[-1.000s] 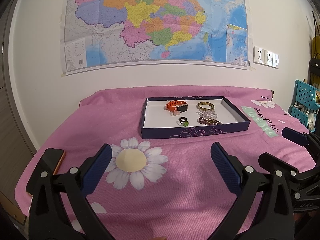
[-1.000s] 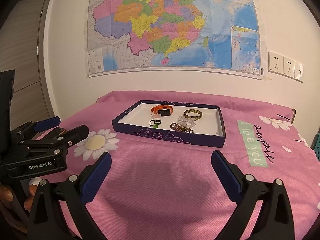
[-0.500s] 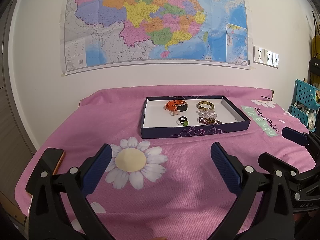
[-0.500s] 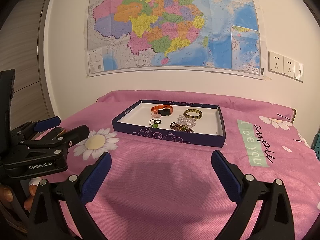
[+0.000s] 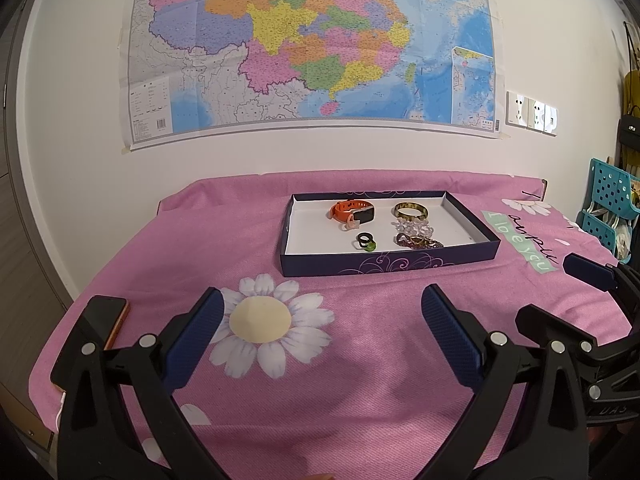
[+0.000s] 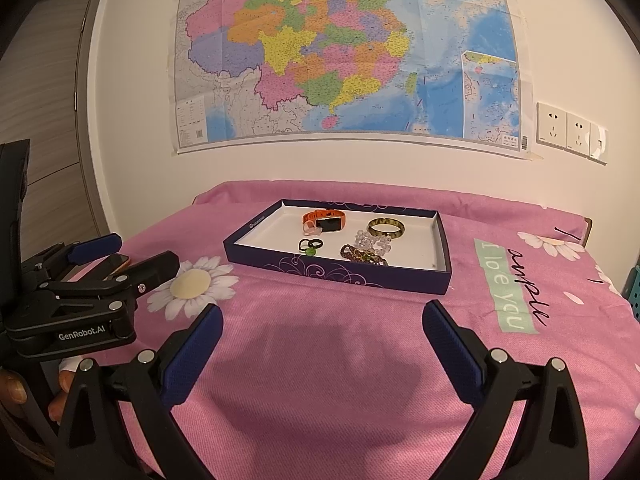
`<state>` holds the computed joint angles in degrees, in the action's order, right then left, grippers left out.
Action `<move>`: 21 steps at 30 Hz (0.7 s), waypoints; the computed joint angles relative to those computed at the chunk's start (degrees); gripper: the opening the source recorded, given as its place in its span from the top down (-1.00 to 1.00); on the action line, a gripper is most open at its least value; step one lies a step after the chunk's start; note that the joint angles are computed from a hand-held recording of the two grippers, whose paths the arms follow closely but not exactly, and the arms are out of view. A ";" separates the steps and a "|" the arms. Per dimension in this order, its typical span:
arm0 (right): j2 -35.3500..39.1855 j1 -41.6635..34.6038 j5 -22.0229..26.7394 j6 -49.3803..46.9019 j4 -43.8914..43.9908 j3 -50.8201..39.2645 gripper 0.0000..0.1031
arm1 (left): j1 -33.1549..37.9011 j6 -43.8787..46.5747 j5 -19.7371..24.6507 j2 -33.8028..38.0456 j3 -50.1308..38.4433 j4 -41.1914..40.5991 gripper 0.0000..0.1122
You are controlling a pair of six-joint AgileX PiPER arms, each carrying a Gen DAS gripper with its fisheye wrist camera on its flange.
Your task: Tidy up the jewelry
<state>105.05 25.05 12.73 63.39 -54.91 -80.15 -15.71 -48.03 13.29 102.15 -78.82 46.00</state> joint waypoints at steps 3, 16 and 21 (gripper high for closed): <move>0.01 -0.06 -0.12 -0.15 0.19 0.00 -0.87 | -0.03 -0.24 -0.02 0.02 0.01 0.29 -0.74; 0.06 0.07 -0.11 2.41 -2.15 0.26 -0.87 | -0.51 -4.76 0.05 0.03 0.26 4.66 -0.74; 0.14 0.13 -0.06 3.12 -2.82 0.25 -0.87 | -0.80 -8.64 0.27 -0.05 0.49 8.45 -0.74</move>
